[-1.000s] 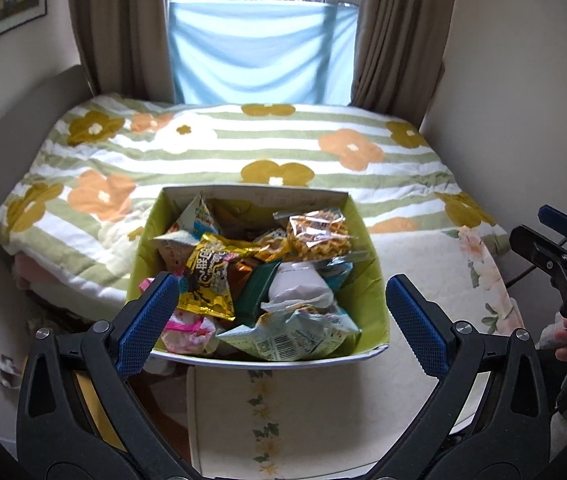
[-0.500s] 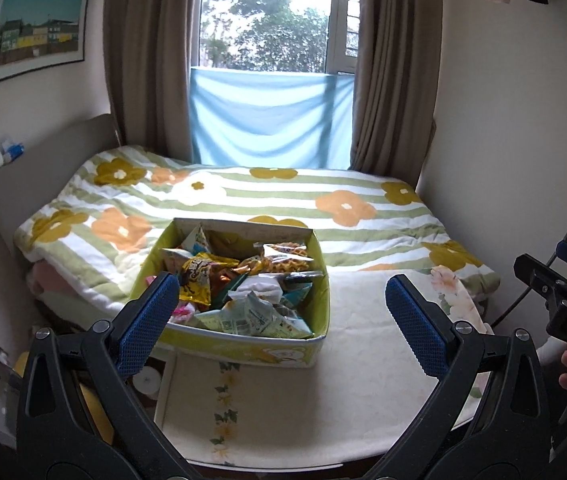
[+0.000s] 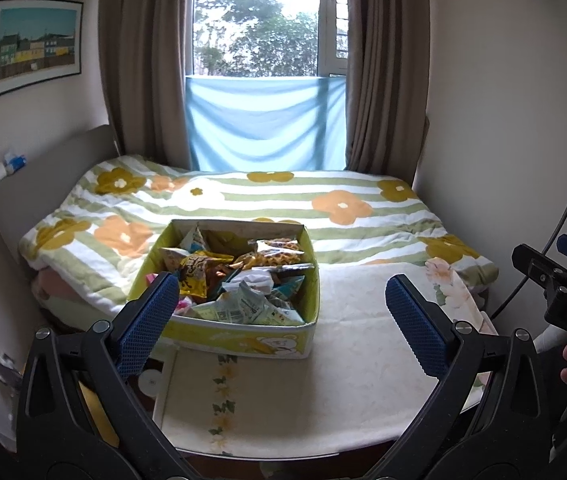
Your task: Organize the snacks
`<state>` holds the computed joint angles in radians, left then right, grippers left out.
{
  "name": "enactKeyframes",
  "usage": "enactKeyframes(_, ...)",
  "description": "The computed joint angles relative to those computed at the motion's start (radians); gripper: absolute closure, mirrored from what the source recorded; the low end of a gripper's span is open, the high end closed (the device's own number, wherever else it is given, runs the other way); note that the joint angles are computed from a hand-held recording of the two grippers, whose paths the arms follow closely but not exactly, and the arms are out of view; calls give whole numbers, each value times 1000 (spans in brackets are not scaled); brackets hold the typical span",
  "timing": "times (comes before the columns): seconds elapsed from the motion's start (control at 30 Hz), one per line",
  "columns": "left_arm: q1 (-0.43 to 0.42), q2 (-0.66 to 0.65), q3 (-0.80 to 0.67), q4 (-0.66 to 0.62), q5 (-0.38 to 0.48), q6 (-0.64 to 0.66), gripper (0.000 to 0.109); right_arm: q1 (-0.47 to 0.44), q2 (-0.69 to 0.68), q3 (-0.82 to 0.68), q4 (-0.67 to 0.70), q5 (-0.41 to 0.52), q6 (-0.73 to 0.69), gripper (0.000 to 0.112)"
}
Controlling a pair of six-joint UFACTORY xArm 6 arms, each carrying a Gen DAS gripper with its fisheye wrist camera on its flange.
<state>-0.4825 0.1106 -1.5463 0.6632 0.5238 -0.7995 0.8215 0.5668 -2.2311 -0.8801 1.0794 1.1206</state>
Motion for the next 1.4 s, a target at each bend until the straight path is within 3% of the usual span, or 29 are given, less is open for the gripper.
enactKeyframes(1.4,-15,3,-13,87,45,-66,6,-6,-17,34,-4,-29,0,13)
